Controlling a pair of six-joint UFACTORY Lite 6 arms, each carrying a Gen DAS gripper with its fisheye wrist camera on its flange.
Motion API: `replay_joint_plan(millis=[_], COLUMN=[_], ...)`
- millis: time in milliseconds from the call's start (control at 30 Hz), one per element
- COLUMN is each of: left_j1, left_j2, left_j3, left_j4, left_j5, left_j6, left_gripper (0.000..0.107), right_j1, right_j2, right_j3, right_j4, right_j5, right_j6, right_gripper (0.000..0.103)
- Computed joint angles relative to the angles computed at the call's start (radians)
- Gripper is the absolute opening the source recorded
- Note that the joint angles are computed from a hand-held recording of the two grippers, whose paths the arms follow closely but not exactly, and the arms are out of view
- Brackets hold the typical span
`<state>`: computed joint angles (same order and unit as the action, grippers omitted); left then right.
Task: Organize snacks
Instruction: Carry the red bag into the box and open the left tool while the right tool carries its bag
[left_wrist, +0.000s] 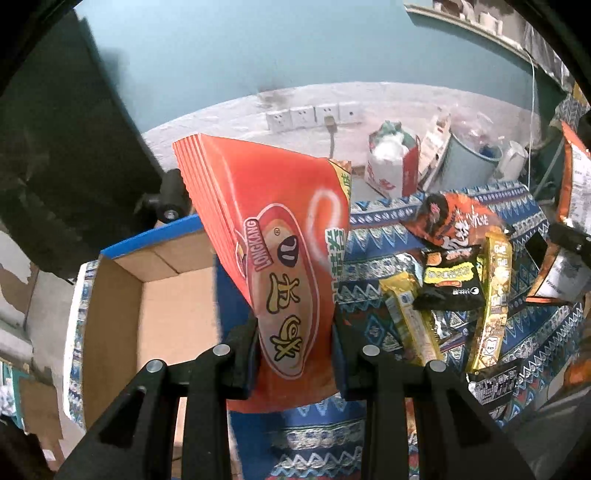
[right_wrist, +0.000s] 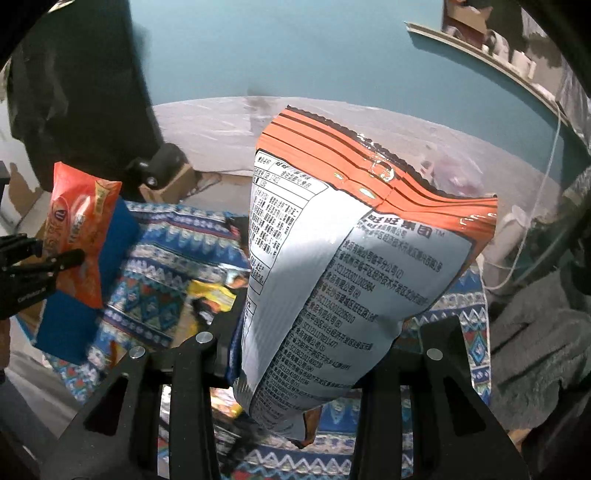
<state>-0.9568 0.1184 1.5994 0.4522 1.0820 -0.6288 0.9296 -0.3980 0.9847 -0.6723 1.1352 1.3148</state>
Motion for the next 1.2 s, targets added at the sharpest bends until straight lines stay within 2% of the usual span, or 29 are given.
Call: replay_joint_plan(millis=[367,700,1100,1200], left_j1=[0.168,0.370,0.645,0.703], left_j2=[-0.216,-0.364,-0.463,-0.465], left_j3=[-0.123,-0.305,-0.490,-0.522], left_j4=[-0.078,-0.162,-0.291,-0.328], left_j5=[-0.017,-0.074,-0.145,-0.159], left_j6=[0.096,0.221,0.435,0.486], left_gripper=[0.032,0.032,0.032,0.032], right_j1=[0.009,-0.003,0.002,0.004], right_j2=[0.293,0.600,1.037,1.206], right_j3=[0.269,0.585,1.151,1.416], right_j4=[0.010,0.069,0.217,0.258], right_j5=[-0.087,-0.146,-0.100,-0.023], right_j6=[-0.057,-0.171,-0.383,-0.457], right_gripper=[0.037,0.037,0.037,0.037])
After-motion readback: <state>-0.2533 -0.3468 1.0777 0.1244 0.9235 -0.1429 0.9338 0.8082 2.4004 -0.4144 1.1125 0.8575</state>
